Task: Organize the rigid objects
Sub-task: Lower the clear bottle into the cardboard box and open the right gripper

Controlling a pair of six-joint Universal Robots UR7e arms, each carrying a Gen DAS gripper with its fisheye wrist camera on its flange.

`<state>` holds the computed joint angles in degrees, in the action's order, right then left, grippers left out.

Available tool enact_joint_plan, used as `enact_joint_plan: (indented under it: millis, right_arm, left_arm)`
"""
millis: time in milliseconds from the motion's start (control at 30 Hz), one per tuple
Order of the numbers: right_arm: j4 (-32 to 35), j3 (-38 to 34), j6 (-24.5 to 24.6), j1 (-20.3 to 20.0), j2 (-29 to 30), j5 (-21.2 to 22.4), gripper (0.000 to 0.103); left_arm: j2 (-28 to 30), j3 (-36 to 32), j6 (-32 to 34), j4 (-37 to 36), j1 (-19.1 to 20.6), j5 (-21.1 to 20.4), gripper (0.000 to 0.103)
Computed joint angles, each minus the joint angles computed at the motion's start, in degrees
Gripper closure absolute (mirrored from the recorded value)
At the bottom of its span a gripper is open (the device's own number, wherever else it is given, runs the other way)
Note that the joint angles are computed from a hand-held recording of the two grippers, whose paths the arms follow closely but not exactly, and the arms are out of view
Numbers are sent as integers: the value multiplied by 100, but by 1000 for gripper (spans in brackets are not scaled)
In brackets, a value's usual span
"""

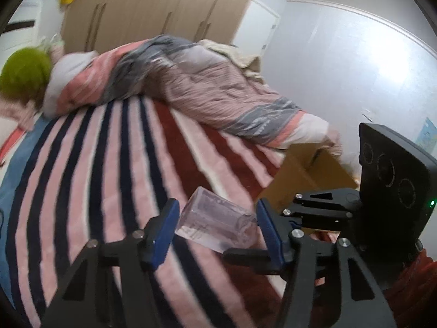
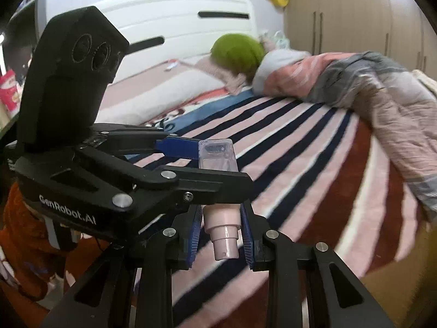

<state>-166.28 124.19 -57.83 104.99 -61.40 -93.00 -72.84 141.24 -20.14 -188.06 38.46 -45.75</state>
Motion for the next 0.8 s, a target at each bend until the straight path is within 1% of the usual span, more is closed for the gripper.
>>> enact_joint_plan:
  millis: [167, 333, 533, 633, 700, 733, 800]
  right_arm:
    - [136, 128, -67, -260, -658, 85, 81]
    - [335, 101, -87, -622, -1224, 82, 81]
    - [536, -89, -74, -1065, -1598, 21, 81]
    - [569, -128, -121, -1262, -1724, 36, 81]
    - [566, -168, -127, -1372, -1736, 29, 80]
    - [509, -176, -150, -1417, -1725, -1, 80]
    - [222, -143, -201, -1461, -1661, -124, 79]
  left_arm:
    - [640, -644, 335, 48, -152, -166, 49]
    - [1372, -1451, 654, 163, -123, -568, 49]
    - [2154, -2360, 922, 507, -33, -959, 50]
    - [2428, -2684, 986, 732, -35, -1007, 50]
    - [2594, -2883, 1023, 904, -38, -941, 50]
    - [2639, -2928, 1030, 957, -52, -867, 48]
    - [2714, -2979, 1009, 1057, -104, -611, 31]
